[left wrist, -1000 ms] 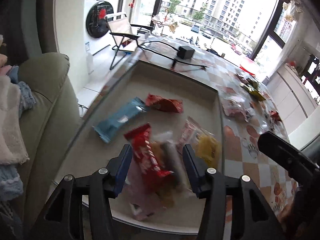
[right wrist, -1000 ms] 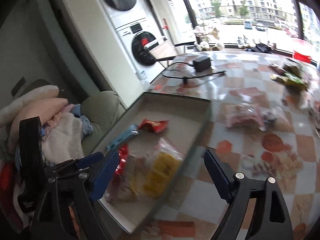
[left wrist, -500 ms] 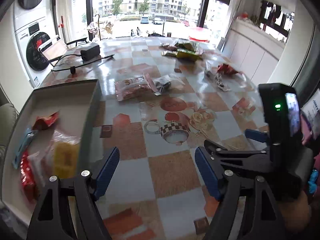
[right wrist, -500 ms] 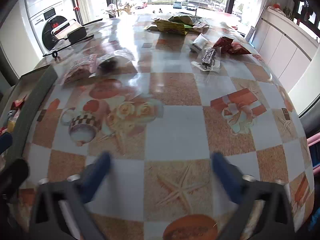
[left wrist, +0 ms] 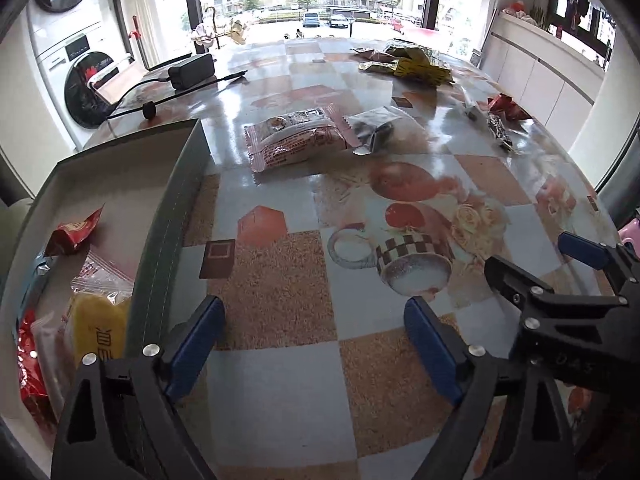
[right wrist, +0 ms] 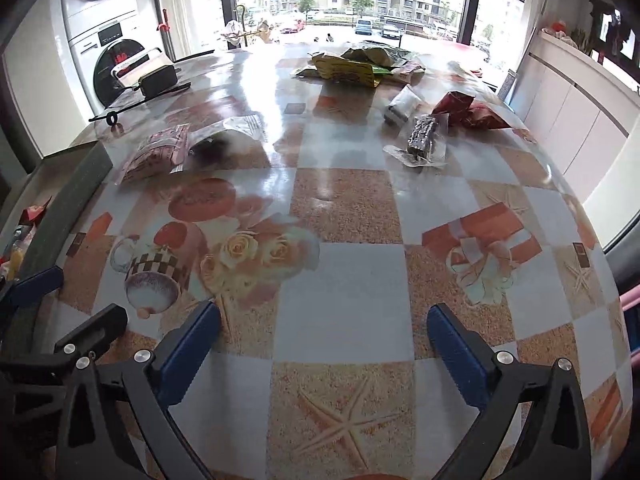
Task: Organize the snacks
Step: 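Withdraw both open tools from the tray back over the table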
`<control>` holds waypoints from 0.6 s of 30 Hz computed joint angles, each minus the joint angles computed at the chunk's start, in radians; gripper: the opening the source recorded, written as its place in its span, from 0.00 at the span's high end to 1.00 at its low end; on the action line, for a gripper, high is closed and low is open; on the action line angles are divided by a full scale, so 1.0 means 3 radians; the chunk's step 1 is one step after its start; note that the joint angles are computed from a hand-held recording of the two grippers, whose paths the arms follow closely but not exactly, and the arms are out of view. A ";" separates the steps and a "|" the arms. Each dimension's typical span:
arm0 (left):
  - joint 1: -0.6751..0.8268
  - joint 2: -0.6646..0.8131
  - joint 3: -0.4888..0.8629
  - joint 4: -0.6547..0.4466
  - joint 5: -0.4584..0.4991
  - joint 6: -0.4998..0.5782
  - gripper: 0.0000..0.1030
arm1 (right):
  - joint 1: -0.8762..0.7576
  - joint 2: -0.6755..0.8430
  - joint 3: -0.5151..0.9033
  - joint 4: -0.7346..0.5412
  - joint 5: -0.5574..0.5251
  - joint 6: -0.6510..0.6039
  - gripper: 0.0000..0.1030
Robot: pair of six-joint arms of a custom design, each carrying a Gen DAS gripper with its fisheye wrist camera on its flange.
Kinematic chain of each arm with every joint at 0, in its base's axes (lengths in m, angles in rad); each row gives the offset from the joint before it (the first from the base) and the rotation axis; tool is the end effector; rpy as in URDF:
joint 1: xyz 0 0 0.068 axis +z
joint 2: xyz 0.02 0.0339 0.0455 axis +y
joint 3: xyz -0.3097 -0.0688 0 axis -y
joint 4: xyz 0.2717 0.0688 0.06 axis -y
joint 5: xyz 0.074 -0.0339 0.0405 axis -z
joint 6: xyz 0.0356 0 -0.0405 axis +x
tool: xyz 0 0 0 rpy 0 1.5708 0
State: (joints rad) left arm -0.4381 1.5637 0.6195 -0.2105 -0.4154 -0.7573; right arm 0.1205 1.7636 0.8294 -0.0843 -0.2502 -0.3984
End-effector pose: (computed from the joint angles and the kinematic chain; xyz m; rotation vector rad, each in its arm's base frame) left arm 0.2495 -0.1010 0.1408 -0.5206 2.5155 0.1422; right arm 0.3425 0.0503 0.1423 -0.7431 2.4448 0.2178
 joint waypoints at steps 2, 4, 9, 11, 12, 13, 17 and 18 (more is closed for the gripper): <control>-0.0009 0.0000 -0.0002 0.0001 -0.0014 -0.0018 0.09 | -0.0011 -0.0004 -0.0004 0.0005 0.0002 0.0004 0.00; -0.0014 0.0015 0.0004 0.0000 -0.0021 -0.0038 0.07 | -0.0020 -0.0004 -0.0005 0.0011 0.0012 0.0021 0.00; 0.0005 0.0052 0.0032 0.0006 0.0046 0.0022 0.01 | -0.0051 0.0002 -0.0001 0.0028 0.0050 0.0087 0.00; 0.0004 0.0046 0.0030 0.0002 0.0045 0.0021 0.01 | -0.0056 0.0002 -0.0001 0.0028 0.0048 0.0083 0.00; 0.0005 0.0048 0.0031 0.0004 0.0047 0.0023 0.01 | -0.0054 0.0002 0.0000 0.0028 0.0048 0.0084 0.00; 0.0005 0.0048 0.0031 0.0004 0.0047 0.0023 0.01 | -0.0054 0.0002 0.0000 0.0028 0.0048 0.0084 0.00; 0.0004 0.0051 0.0032 0.0004 0.0047 0.0021 0.01 | -0.0055 0.0002 0.0001 0.0027 0.0047 0.0083 0.00; 0.0003 0.0048 0.0031 0.0004 0.0047 0.0021 0.01 | -0.0055 0.0002 0.0001 0.0027 0.0047 0.0083 0.00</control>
